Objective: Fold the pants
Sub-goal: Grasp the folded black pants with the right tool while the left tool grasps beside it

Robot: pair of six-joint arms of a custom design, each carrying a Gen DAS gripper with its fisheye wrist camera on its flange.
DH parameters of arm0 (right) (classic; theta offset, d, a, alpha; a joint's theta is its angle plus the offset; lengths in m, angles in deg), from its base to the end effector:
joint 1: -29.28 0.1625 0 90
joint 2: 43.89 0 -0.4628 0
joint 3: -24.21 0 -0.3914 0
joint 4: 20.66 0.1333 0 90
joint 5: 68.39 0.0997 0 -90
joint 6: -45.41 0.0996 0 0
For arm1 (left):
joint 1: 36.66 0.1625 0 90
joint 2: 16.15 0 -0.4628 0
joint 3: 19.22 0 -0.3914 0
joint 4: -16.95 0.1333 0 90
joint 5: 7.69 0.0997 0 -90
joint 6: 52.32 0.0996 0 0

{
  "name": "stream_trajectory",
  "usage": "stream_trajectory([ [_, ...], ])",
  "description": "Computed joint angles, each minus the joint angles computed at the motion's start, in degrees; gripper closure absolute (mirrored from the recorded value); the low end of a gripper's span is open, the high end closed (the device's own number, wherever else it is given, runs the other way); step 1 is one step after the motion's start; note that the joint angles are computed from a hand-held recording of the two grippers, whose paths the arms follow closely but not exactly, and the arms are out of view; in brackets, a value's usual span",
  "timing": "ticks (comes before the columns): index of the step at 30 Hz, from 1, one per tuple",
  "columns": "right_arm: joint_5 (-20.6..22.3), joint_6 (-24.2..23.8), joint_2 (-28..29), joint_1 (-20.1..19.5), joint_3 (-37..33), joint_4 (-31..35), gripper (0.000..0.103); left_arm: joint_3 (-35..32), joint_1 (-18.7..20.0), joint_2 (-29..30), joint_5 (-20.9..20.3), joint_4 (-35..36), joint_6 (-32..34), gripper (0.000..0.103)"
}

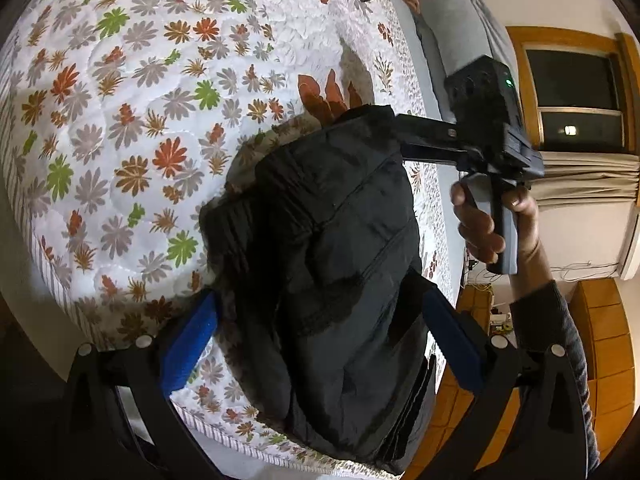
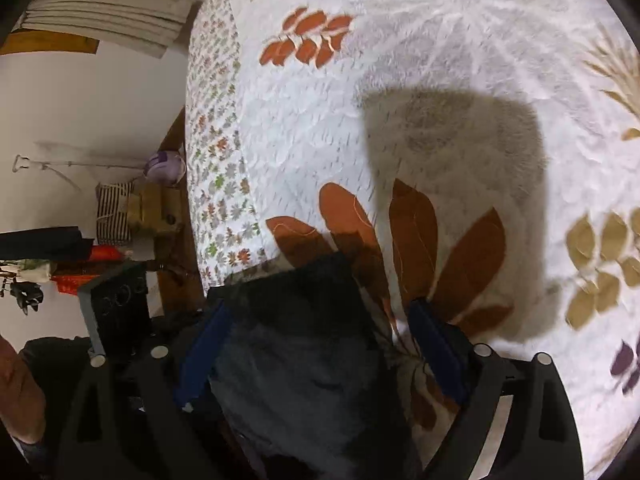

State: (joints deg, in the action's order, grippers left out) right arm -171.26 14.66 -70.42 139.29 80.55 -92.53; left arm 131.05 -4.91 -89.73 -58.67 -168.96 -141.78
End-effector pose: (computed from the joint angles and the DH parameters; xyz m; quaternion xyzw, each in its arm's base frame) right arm 0.3605 -0.6652 0.0356 0.4303 -0.8008 -0.4115 0.0642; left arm -0.1864 -0.3459 0.1853 0.3037 -0.8801 0.3601 0.0596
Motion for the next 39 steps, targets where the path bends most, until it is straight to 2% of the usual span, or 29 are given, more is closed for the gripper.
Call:
stream_trajectory([
  [3, -0.3, -0.1, 1.1, -0.1, -0.8, 1.1, 0.008, -0.5, 0.8, -0.4, -1.0, 0.4, 0.2, 0.003],
  [7, -0.7, -0.3, 1.6, 0.1, -2.5, 2.9, 0.009, -0.2, 1.8, -0.6, -2.0, -2.0, 1.7, 0.003],
  [10, -1.7, 0.7, 1.9, 0.1, -4.3, 3.8, 0.009, 3.8, 1.2, 0.4, -2.6, -12.4, 1.9, 0.003],
  [13, -1.4, 0.2, 1.4, 0.2, -5.2, 5.0, 0.009, 7.2, 1.7, 4.9, -3.2, -26.9, 2.0, 0.003],
  [16, -2.0, 0.1, 1.3, 0.3, -5.0, 5.4, 0.009, 7.9, 2.9, 8.0, -4.2, -33.8, 2.5, 0.003],
  [21, -2.0, -0.5, 0.8, 0.3, -3.5, 5.0, 0.009, 5.0, 4.1, 7.5, -5.0, -31.0, 4.6, 0.003],
  [24, -1.9, -1.0, 0.2, 0.3, -2.2, 4.8, 0.009, 3.2, 5.0, 6.2, -5.1, -26.1, 5.0, 0.003],
  [28, -1.6, -0.8, 0.0, -0.1, -1.4, 4.6, 0.009, 3.4, 4.5, 6.7, -3.6, -27.0, 4.6, 0.006],
  [29, -1.2, -0.9, 0.0, -0.2, -1.2, 4.7, 0.009, 3.7, 3.8, 6.3, -2.5, -26.0, 3.7, 0.008],
  [31, -0.7, -1.5, 0.2, -0.3, -1.2, 5.1, 0.009, 3.5, 3.0, 4.3, -1.2, -20.7, 0.7, 0.023],
  [33, -0.4, -1.9, 0.2, -0.3, -0.8, 5.3, 0.008, 4.0, 2.6, 4.3, -0.2, -20.8, -1.4, 0.028],
  [35, 0.2, -2.4, 0.2, 0.0, -0.2, 5.6, 0.008, 4.4, 3.0, 5.5, -0.2, -23.7, -1.3, 0.027],
  [37, 0.3, -2.9, 0.4, 0.3, 0.0, 5.7, 0.008, 4.9, 3.9, 8.1, -1.0, -30.2, 0.8, 0.013],
  [39, 0.1, -2.5, 0.4, 0.4, 0.9, 5.1, 0.008, 4.2, 4.3, 8.1, -1.3, -30.1, 1.1, 0.011],
])
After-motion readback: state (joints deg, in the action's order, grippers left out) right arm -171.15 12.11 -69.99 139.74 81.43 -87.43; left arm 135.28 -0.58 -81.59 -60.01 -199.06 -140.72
